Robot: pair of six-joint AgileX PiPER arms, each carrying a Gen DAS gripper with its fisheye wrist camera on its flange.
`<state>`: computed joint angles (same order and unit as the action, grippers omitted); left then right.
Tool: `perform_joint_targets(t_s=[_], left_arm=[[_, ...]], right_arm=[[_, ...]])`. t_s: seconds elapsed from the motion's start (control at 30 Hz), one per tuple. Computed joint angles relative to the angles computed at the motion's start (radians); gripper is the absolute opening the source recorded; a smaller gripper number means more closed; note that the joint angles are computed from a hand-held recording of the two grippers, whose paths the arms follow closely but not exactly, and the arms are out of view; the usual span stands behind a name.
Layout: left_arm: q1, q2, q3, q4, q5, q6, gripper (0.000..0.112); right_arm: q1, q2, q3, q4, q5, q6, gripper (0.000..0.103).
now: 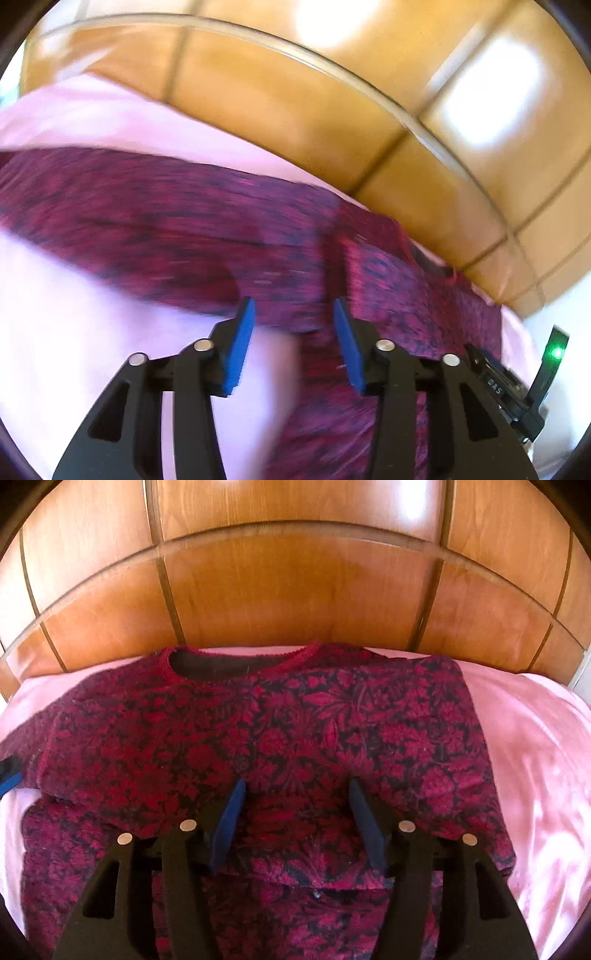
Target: Fold small clothes
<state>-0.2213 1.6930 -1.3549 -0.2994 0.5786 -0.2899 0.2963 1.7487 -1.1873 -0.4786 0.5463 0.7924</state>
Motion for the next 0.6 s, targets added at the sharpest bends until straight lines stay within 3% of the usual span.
perform_joint_targets(t_s=[0.1, 0.27, 0.33, 0.4, 0.6], left_arm=[[0.143, -0.08, 0.105, -0.069, 0.013, 0.05, 0.044], [0.465, -0.138, 0.216, -0.339, 0.039, 0.281, 0.044], [0.603, -0.122, 0.221, -0.474, 0.068, 0.379, 0.044], [0.696, -0.082, 0.19, -0.52, 0.096, 0.385, 0.044], [0.804, 0.051, 0.064, -0.574, 0.148, 0.356, 0.044]], right_arm=[[0.003, -0.105, 0.084, 0.008, -0.049, 0.014, 0.069], [0.081, -0.244, 0.24, -0.005, -0.09, 0.052, 0.072], [0.144, -0.255, 0.284, -0.082, -0.088, 0.139, 0.072], [0.18, -0.219, 0.273, -0.109, -0.078, 0.165, 0.073], [0.204, -0.17, 0.279, -0.17, -0.083, 0.249, 0.078]])
